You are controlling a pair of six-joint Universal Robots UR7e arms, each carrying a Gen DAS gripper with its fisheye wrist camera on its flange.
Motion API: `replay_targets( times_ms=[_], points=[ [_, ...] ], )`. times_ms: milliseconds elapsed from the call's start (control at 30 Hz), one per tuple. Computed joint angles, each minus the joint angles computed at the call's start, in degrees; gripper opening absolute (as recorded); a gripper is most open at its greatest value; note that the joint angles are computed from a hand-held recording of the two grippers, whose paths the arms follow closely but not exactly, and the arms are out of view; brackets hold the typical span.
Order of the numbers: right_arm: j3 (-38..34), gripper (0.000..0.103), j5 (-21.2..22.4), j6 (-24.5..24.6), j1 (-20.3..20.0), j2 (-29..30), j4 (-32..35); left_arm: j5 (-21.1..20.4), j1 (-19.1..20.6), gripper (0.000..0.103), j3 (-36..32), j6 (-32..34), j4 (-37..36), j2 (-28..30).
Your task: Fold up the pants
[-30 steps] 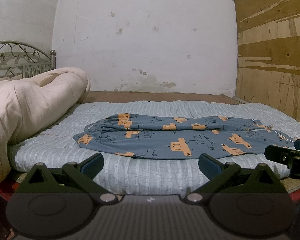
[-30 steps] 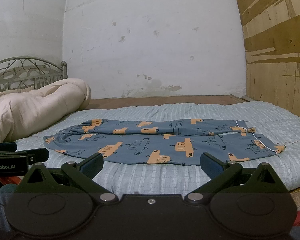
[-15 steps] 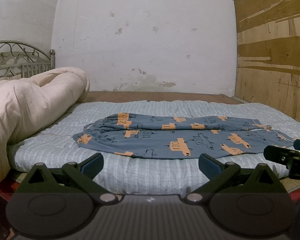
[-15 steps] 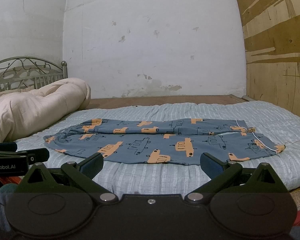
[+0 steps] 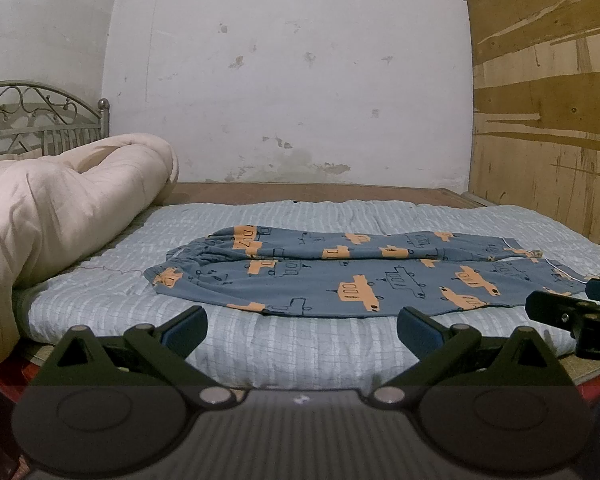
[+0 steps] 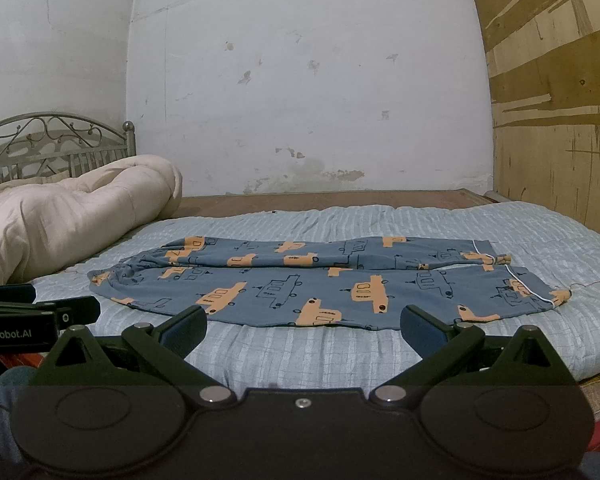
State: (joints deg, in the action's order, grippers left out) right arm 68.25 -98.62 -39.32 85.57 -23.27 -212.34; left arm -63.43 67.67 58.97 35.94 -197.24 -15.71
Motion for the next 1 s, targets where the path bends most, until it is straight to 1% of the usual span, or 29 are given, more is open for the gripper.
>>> replay_targets(
  times_ms=[433, 600, 667, 833, 933, 1000],
  points=[
    [0.0, 0.102, 0.0, 0.0, 0.0, 0.0, 0.0, -0.2, 0.0, 0.102, 0.8, -0.2, -0.1, -0.2],
    [0.0, 0.102, -0.1, 0.0, 0.0, -0.1, 0.2, -0.4, 0.1, 0.102, 0.1, -1.3, 2.0, -0.3],
    [-0.1, 0.102, -0.1, 0.0, 0.1, -0.2, 0.4, -0.2, 0.2, 0.102, 0.4, -2.9, 4.8, -0.9],
    [0.9, 0.102, -0.4, 0.3, 0.0, -0.4, 0.3, 2.9, 0.1, 0.102, -0.7, -8.9, 14.9, -2.1],
    [-0.4, 0.102, -1.7, 0.8, 0.3, -0.1, 2.5, 4.1, -0.1, 0.102, -1.7, -11.4, 20.1, -2.5],
    [-1.7, 0.102, -3.5, 1.4, 0.7, 0.1, 4.9, 4.0, -0.1, 0.102, -2.3, -13.6, 24.0, -3.0]
  ],
)
